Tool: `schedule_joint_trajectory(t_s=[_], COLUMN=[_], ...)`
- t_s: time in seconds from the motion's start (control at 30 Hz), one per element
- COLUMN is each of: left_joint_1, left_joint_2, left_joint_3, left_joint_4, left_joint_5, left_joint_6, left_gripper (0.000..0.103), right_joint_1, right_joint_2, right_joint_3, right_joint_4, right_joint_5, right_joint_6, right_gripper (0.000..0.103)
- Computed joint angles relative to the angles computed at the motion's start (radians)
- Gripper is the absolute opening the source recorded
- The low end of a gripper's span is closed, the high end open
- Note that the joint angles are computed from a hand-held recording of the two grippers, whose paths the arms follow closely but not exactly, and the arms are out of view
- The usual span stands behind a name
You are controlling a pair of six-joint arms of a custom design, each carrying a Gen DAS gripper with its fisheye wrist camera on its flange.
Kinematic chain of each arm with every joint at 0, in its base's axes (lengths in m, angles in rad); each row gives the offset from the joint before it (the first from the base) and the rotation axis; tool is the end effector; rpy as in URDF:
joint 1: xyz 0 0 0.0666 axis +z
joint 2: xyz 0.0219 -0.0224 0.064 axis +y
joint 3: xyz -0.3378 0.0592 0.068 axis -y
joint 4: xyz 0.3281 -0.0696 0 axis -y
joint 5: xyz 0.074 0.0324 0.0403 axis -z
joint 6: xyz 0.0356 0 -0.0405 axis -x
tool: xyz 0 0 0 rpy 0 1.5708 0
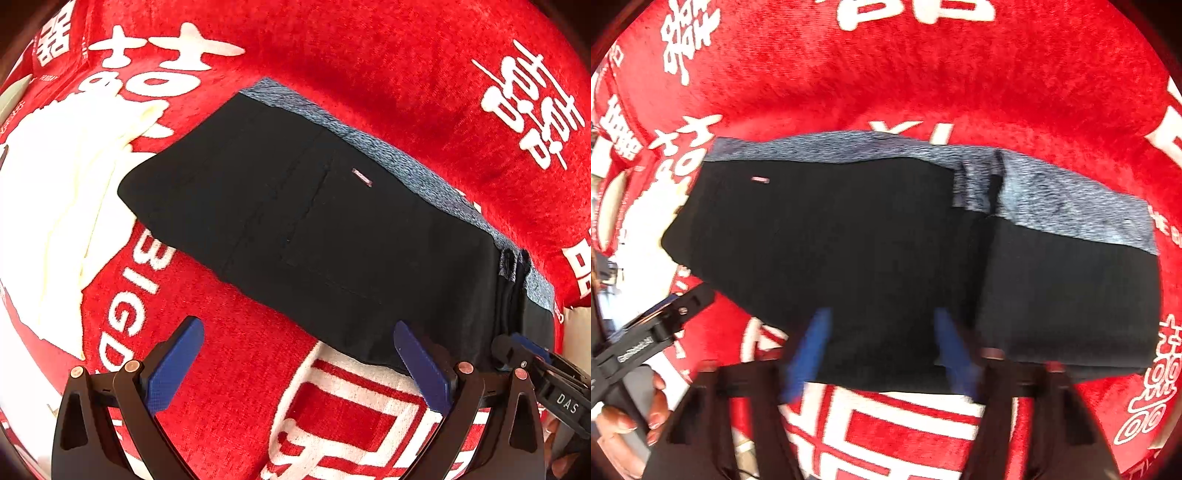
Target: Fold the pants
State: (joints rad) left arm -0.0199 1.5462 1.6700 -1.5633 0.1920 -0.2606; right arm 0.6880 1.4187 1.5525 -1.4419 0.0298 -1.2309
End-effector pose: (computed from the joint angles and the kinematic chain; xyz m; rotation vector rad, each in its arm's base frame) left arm 0.4210 -0.0156 0.4025 0.4349 2.9455 -0.2611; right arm 0.3033 0.2474 0.4127 0.7972 2.8426 0.2941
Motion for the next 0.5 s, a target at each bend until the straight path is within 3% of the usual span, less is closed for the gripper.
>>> schedule_joint_trajectory(t_s=[0.03, 0.07, 0.23, 0.3, 0.37, 0.4, 0.5], left_joint_1=[0.005, 0.010, 0.036, 0.043, 0.047, 0.048, 0.045], left_joint_2=[0.004, 0.010, 0.027, 0.030, 0.032, 0.033, 0.030], left_joint_3=[0.003, 0.010, 0.032, 0.033, 0.029, 0.024, 0.010], left_joint_4=[0.000, -0.003, -0.009, -0.009, -0.008, -0.008, -0.007], left_joint_5=[0.001, 0.003, 0.021, 0.024, 0.023, 0.023, 0.025], left_joint_6=[0.002, 0.004, 0.000, -0.003, -0.003, -0.001, 0.003], left_gripper=[0.103, 0.103, 0.103, 0.103, 0.103, 0.103, 0.103], right_joint_1=[-0.001, -0.003, 0.020, 0.025, 0.010, -0.002, -0.025], right_joint_2=[0.002, 0.006, 0.001, -0.033, -0.075, -0.083, -0.057], right_joint_3=[0.001, 0.006, 0.035, 0.011, -0.042, -0.059, -0.051], right_joint_4=[0.003, -0.004, -0.117, -0.161, -0.138, -0.127, -0.139], right_joint_5=[-0.002, 0.001, 0.121, 0.164, 0.144, 0.120, 0.123], right_joint_6=[-0.001, 0.003, -0.046, -0.116, -0.134, -0.125, -0.061], right_gripper=[0.035, 0.034, 0.033, 0.033, 0.042, 0.052, 0.056])
